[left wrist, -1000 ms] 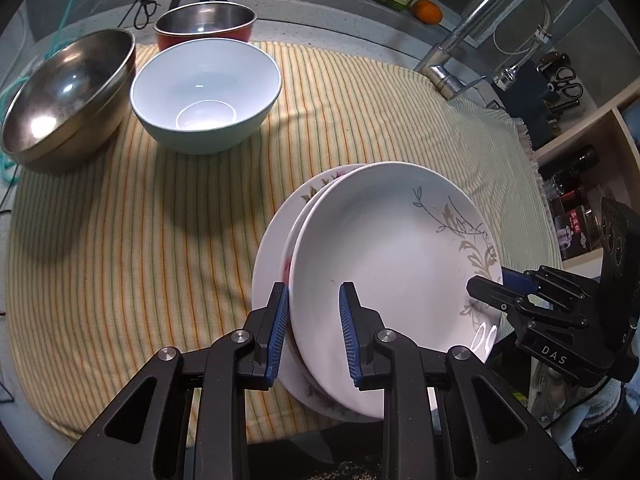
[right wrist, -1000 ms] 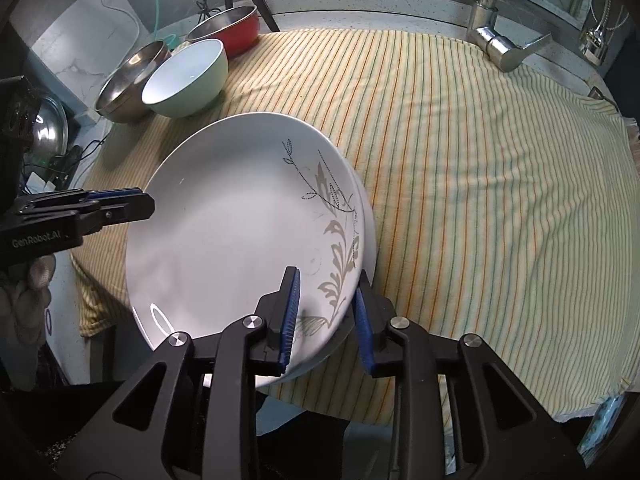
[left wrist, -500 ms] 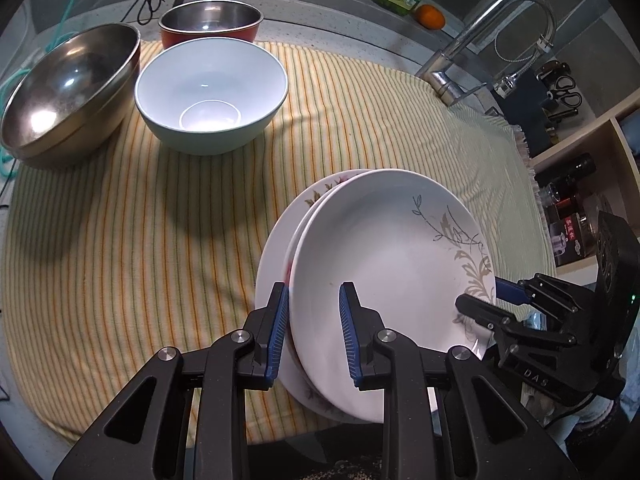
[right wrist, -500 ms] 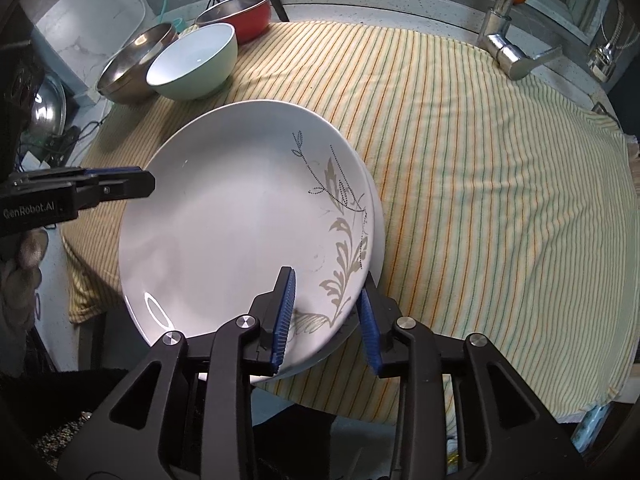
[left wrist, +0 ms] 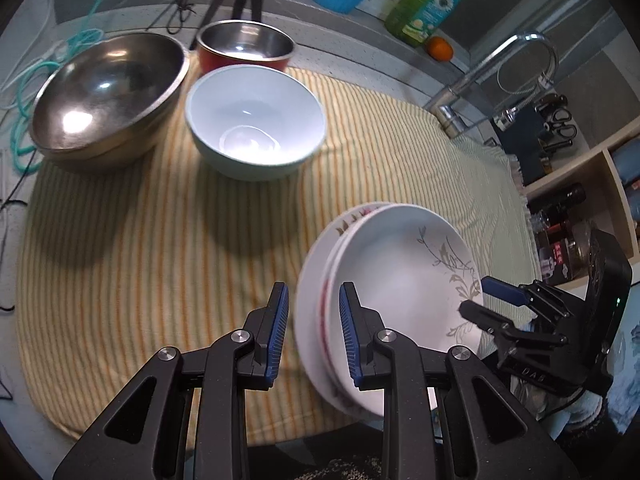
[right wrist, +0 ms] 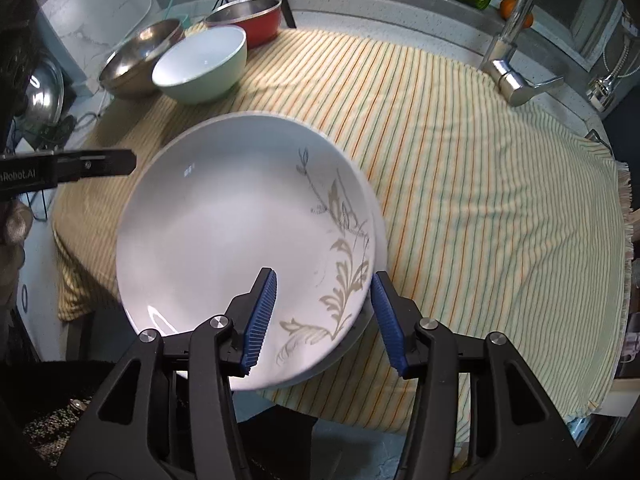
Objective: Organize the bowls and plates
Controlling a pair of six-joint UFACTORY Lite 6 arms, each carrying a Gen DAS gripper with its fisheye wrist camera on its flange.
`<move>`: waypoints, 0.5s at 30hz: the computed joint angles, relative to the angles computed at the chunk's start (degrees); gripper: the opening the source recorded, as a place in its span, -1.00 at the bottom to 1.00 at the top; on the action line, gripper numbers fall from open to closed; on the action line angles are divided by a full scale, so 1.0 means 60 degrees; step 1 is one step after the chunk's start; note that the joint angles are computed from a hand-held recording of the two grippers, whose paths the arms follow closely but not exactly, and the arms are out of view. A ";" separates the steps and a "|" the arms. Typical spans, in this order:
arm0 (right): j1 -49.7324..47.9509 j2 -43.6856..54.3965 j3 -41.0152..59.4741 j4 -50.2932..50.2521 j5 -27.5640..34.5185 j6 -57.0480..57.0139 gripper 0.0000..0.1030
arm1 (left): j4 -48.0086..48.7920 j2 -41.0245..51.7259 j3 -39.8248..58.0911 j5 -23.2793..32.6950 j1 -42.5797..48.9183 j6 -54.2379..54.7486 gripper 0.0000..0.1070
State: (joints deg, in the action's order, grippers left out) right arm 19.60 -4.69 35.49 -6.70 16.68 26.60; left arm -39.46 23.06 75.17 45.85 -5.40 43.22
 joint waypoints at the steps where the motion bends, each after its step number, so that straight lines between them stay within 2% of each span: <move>1: -0.0183 -0.0033 0.0071 0.0530 -0.0033 -0.0531 0.00 | -0.0009 0.0017 0.0073 0.0048 0.0143 0.0020 -0.57; 5: -0.0640 -0.0032 0.0450 0.1998 -0.0136 -0.1855 0.00 | -0.0024 0.0233 0.0572 0.0302 0.0923 0.0163 -0.57; 13: -0.0444 0.0751 0.1999 0.3197 -0.0404 -0.2545 0.00 | -0.0018 0.1267 0.2313 0.0704 0.2285 0.0117 -0.57; 15: -0.0408 0.1209 0.2567 0.4652 -0.0489 -0.3847 0.00 | -0.0013 0.1627 0.2922 0.0807 0.2549 0.0061 -0.57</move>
